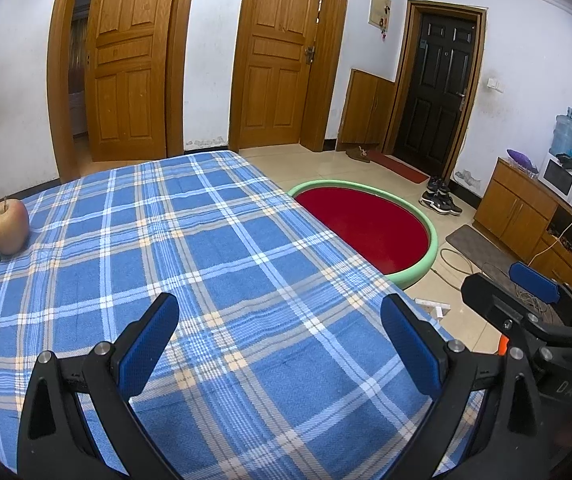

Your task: Collect trash

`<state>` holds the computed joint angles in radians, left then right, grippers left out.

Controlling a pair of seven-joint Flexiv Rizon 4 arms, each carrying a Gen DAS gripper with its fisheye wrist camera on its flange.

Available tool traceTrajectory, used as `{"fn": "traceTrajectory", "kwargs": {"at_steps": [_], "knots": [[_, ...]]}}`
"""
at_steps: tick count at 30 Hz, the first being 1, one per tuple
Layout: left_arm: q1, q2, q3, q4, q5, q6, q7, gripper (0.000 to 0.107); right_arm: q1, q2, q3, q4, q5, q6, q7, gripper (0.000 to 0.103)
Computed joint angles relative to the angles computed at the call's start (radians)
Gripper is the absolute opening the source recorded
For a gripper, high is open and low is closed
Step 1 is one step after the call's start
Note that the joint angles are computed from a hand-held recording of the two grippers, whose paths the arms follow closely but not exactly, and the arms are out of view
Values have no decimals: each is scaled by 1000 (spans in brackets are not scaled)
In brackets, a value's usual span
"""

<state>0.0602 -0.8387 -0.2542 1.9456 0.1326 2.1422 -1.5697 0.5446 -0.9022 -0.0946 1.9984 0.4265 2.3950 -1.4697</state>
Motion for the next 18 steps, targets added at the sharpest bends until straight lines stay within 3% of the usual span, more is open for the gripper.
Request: {"fn": "traceTrajectory", "kwargs": {"at_steps": [18], "knots": [[-16, 6, 14, 0, -21, -14, 2, 99, -1, 2, -1, -4, -9, -17, 6, 103]]}}
